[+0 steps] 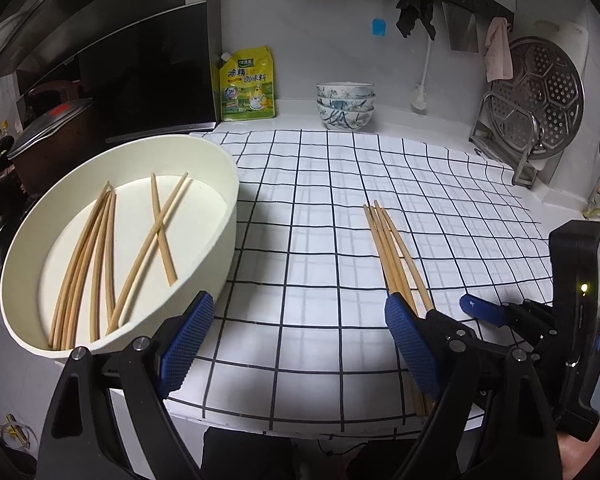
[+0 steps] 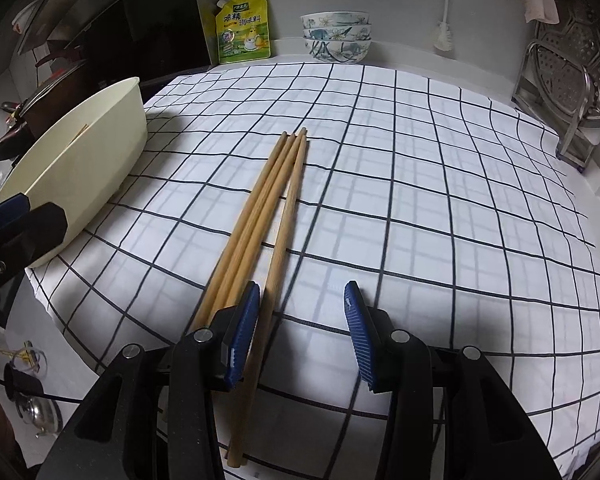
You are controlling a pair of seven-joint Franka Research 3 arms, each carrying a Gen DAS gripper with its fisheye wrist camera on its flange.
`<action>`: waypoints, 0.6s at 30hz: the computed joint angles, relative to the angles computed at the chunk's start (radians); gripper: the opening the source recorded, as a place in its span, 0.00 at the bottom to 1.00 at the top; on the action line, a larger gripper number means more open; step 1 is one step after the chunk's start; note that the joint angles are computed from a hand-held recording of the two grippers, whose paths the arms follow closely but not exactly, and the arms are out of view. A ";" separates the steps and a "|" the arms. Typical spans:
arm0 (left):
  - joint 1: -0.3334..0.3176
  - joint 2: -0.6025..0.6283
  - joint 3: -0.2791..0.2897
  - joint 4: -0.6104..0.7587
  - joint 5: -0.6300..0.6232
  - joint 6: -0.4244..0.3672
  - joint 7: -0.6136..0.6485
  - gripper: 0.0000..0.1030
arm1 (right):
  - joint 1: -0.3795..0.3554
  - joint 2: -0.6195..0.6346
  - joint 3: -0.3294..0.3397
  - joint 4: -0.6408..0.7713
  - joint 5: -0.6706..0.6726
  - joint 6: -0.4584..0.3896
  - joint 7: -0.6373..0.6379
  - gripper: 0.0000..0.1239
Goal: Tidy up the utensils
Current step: 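Move both open grippers back over the remaining chopsticks, then close the left gripper on one chopstick while the right gripper grasps another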
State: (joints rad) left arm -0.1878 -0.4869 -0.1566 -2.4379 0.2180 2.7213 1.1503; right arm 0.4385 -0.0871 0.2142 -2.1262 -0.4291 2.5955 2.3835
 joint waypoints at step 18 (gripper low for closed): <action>-0.011 0.069 -0.029 0.021 0.027 -0.026 -0.018 0.83 | -0.053 -0.053 0.011 -0.048 -0.055 -0.015 0.020 0.34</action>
